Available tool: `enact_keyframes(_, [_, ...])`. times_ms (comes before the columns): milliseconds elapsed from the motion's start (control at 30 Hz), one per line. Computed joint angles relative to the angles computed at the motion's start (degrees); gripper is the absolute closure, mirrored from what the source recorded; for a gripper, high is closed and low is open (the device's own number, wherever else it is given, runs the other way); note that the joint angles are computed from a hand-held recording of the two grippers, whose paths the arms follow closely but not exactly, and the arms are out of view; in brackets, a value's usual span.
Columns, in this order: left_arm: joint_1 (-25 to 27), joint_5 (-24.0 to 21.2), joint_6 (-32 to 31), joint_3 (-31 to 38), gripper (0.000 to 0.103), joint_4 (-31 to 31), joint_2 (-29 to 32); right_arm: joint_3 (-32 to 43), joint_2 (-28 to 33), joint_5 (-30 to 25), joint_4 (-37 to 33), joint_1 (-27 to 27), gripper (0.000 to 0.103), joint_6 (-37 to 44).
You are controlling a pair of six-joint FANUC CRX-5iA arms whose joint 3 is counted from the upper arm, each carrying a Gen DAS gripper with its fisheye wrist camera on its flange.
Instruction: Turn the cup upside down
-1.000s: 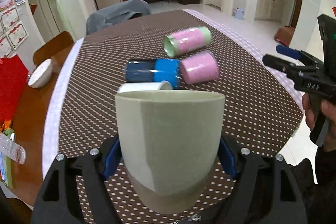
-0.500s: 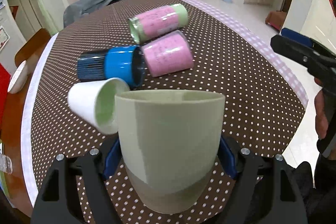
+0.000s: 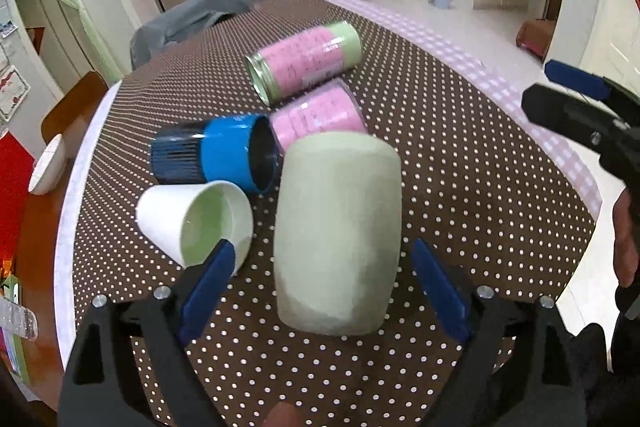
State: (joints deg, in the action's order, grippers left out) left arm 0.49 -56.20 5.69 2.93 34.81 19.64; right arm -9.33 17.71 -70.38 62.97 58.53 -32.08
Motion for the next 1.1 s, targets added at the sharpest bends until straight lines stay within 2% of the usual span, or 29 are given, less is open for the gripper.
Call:
enact_keyframes(300, [2.11,5.65,-3.02,-6.8,0.013,9.62,-3.89,0.99,0.25,0.94,1.13,-0.56,0.006,1.34])
enact_keyframes(767, [4.55,8.58,-6.84,-12.69,0.013,18.81,-8.16,2.02,0.39,2.7,4.54,-0.89,0.006,2.18])
enact_keyframes(1100, [6.17,10.44,-10.27,-17.11,0.013,25.75,-11.66,-0.25,-1.39,6.49,11.08,-1.45,0.006,-0.26])
